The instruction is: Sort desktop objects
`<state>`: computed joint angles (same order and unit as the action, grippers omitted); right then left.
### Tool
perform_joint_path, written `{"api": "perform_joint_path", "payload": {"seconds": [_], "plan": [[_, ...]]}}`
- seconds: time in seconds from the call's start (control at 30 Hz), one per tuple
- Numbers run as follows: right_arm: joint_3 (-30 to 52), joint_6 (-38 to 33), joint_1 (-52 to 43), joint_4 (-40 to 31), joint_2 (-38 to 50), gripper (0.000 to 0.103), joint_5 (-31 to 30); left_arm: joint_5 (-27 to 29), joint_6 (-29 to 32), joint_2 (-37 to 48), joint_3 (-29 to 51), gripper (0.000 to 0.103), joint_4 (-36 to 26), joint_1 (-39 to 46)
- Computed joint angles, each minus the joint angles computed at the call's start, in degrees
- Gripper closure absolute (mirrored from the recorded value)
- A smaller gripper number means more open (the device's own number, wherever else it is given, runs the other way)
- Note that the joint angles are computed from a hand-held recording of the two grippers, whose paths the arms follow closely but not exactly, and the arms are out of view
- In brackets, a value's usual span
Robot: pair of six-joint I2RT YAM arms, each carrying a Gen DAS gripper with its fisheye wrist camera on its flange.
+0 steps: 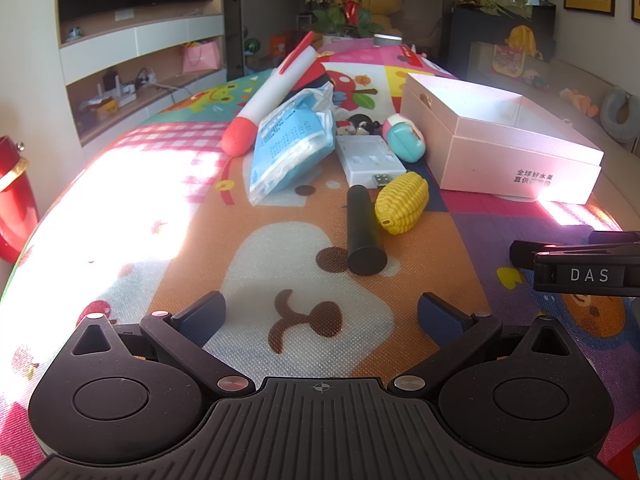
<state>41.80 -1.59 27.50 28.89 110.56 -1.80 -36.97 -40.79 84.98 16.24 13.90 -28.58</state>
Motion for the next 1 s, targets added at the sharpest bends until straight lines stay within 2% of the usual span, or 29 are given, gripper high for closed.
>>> {"api": "perform_joint_path", "payload": {"seconds": [0.37,0.53,0.67,0.8,0.93,1.0], "plan": [[0.3,0.1,-0.1,0.1,0.4,0.0,-0.1,0.0,0.0,0.0,0.0,0.0,0.0,0.0],[0.5,-0.9,-1.2,-2.5,-0.7,0.0,-2.0,0.0,0.1,-0.7,-0.5,0.0,-0.1,0.1],[-1.8,-1.9,-1.4,-4.9,-3.7,0.0,-2.1,0.0,0.1,-0.7,-0.5,0.0,-0.1,0.1],[-5.6,-3.4,-1.9,-4.0,-6.5,0.0,-3.0,0.2,-0.1,-1.2,0.1,0.0,-1.7,0.0],[-6.3,-4.5,-2.9,-4.4,-7.3,0.0,-4.9,0.4,-0.4,-2.1,1.1,0.0,-4.3,0.0],[-6.2,-4.5,-2.9,-4.4,-7.2,0.0,-4.9,1.1,0.3,-1.9,0.6,0.0,-3.2,0.8]]}}
